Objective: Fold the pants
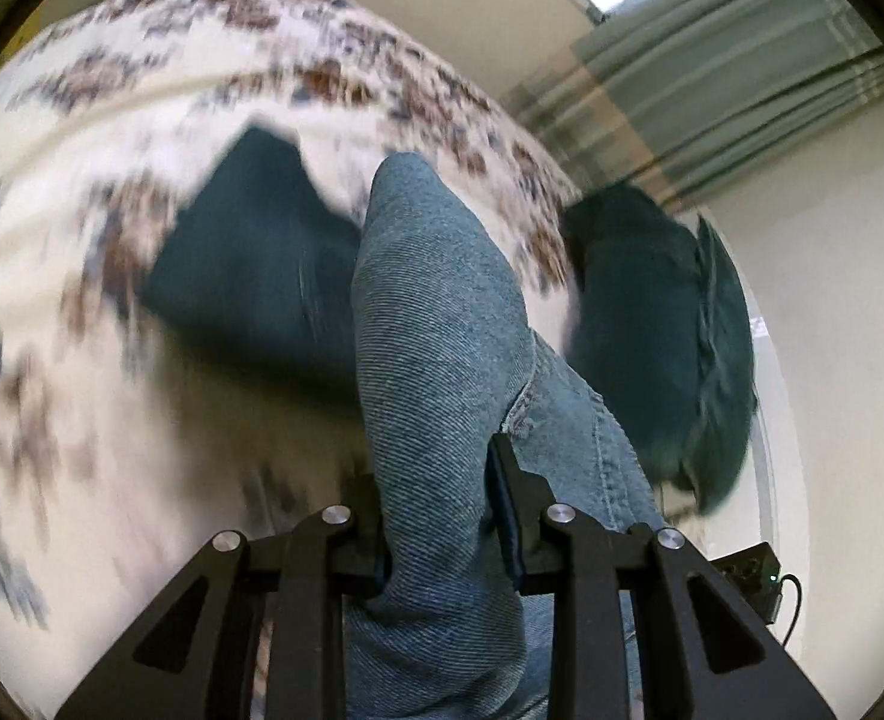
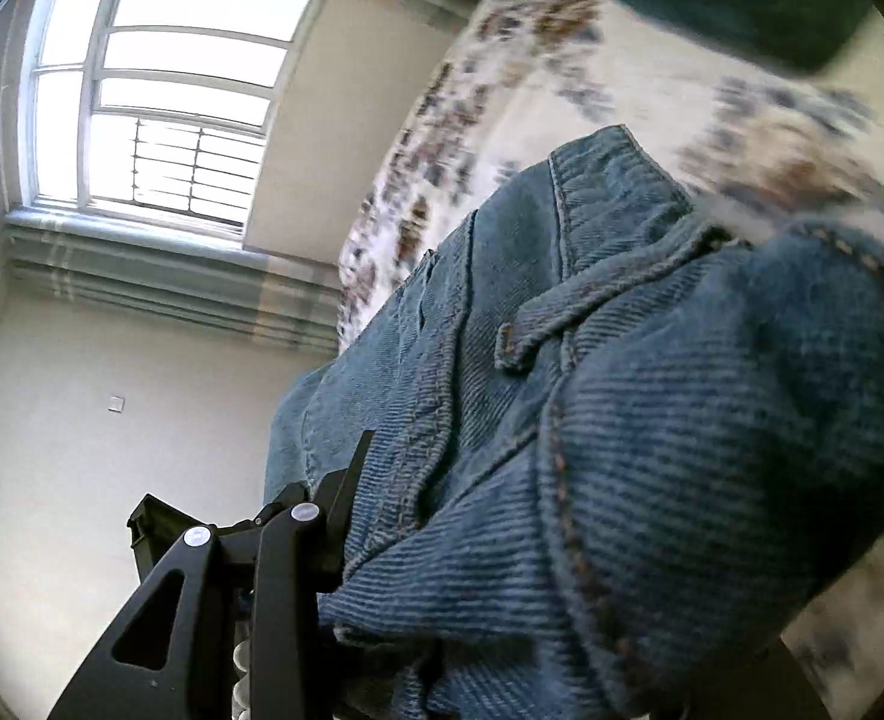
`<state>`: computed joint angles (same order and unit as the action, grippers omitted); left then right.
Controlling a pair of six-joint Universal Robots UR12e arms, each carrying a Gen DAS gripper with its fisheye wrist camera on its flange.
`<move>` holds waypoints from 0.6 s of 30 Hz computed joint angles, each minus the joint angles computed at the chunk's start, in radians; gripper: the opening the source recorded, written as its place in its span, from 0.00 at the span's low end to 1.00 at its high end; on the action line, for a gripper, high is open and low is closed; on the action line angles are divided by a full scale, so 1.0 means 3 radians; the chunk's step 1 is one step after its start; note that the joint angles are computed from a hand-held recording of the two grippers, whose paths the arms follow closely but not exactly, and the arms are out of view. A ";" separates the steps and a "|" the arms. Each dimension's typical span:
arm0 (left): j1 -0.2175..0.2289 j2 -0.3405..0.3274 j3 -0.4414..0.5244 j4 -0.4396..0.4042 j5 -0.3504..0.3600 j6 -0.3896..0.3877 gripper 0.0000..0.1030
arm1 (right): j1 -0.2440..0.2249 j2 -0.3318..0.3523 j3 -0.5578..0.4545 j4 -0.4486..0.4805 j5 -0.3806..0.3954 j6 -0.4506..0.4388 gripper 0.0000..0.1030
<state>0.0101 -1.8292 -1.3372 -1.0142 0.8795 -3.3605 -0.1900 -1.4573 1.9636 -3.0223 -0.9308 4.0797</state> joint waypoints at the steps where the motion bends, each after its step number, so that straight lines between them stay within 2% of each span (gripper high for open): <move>1: 0.0017 -0.0106 0.0122 0.0002 -0.0010 0.0013 0.23 | 0.0059 0.0169 -0.0185 -0.0041 -0.0055 0.0017 0.40; 5: 0.0067 -0.0591 0.0679 -0.0065 0.0054 0.0105 0.24 | 0.0228 0.0751 -0.0805 -0.0110 -0.0207 0.0043 0.40; 7: 0.0082 -0.0820 0.0925 -0.0212 0.0176 0.0181 0.24 | 0.0298 0.1001 -0.1060 -0.0029 -0.0290 0.0030 0.40; 9: 0.0087 -0.0960 0.1054 -0.0408 0.0312 0.0277 0.24 | 0.0351 0.1185 -0.1232 0.0110 -0.0326 0.0032 0.40; 11: 0.0104 -0.1043 0.1097 -0.0523 0.0359 0.0295 0.24 | 0.0406 0.1284 -0.1337 0.0357 -0.0393 -0.0079 0.40; 13: 0.0142 -0.1061 0.1057 -0.0528 0.0277 0.0261 0.24 | 0.0386 0.1340 -0.1403 0.0541 -0.0216 -0.0097 0.43; 15: 0.0168 -0.1047 0.1011 -0.0499 0.0179 0.0265 0.25 | 0.0343 0.1345 -0.1408 0.0549 -0.0074 -0.0035 0.43; 18: 0.0163 -0.1010 0.0988 -0.0517 0.0202 0.0372 0.25 | 0.0311 0.1225 -0.1258 0.0509 -0.0093 0.0042 0.43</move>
